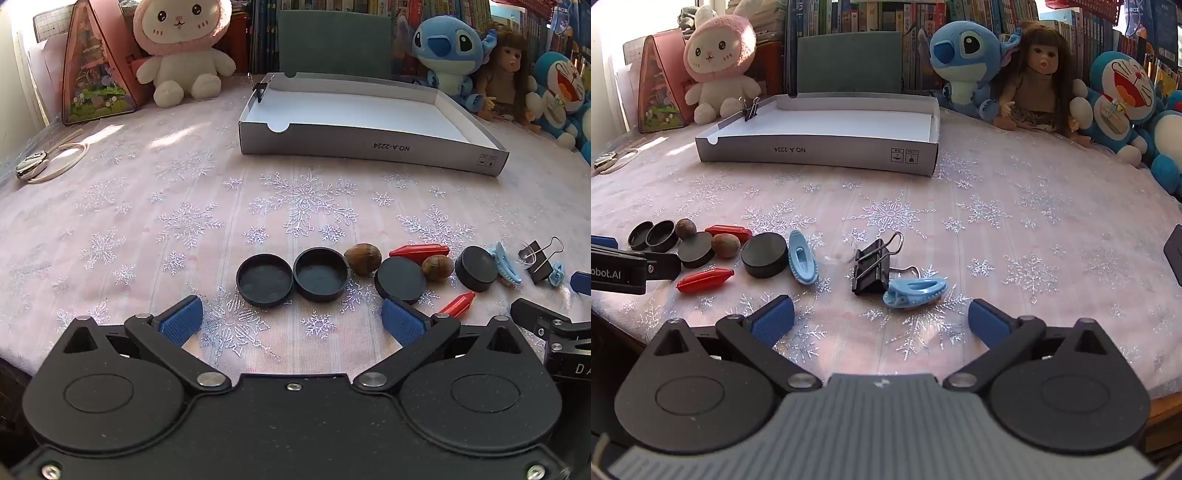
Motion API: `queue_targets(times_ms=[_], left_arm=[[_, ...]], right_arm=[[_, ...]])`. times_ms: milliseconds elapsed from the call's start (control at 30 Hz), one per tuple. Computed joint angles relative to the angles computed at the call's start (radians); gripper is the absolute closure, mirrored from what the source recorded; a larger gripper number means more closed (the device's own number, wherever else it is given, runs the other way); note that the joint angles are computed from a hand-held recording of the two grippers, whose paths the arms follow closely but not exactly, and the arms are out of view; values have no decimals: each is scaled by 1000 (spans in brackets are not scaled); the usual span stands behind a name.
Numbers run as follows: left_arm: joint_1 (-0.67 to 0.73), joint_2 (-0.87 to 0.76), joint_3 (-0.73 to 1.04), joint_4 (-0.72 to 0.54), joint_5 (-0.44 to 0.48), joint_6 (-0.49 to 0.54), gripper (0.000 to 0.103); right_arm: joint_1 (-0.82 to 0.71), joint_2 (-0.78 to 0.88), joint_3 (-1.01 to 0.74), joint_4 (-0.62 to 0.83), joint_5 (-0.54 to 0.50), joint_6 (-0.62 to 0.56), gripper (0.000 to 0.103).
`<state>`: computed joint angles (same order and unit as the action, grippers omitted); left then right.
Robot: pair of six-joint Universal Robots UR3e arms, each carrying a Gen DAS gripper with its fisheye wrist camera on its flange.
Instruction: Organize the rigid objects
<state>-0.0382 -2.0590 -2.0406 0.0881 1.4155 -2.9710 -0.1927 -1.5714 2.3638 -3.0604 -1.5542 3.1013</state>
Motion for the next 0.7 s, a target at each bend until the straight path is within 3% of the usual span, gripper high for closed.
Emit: queue_targets(times_ms=[700], left_arm=[[1,-3,2,5,1,4,0]], right_arm=[[2,-2,3,-7,-2,-1,0]])
